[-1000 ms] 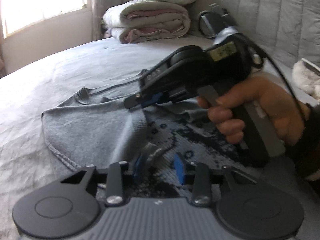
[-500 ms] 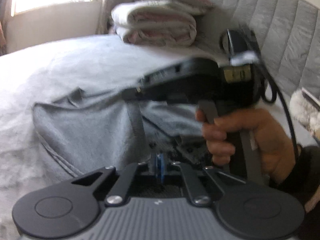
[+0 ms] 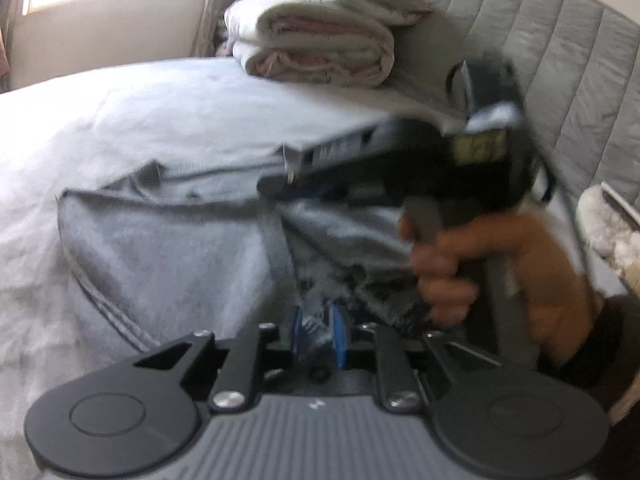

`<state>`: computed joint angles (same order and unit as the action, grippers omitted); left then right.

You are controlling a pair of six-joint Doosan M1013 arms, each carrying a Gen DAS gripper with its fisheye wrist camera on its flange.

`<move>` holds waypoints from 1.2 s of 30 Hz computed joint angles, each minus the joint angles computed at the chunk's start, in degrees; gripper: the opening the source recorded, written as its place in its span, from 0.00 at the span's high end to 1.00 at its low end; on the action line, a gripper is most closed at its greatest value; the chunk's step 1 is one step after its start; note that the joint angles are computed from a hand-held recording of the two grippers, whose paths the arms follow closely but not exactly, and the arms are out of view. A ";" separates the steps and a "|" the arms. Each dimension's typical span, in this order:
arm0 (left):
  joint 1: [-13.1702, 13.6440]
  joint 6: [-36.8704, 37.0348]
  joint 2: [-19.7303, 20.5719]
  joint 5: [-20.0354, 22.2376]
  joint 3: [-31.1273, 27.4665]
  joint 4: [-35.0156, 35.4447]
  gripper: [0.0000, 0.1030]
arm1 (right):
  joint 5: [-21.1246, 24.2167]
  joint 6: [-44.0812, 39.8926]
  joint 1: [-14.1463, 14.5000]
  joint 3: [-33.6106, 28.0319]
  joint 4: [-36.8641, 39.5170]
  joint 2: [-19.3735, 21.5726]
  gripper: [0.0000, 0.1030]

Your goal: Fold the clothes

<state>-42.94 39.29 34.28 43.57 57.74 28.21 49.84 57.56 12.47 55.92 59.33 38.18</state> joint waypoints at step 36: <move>-9.63 -19.50 -5.52 28.29 -0.46 6.85 0.60 | 10.67 6.63 -1.40 4.32 -0.03 -5.40 0.85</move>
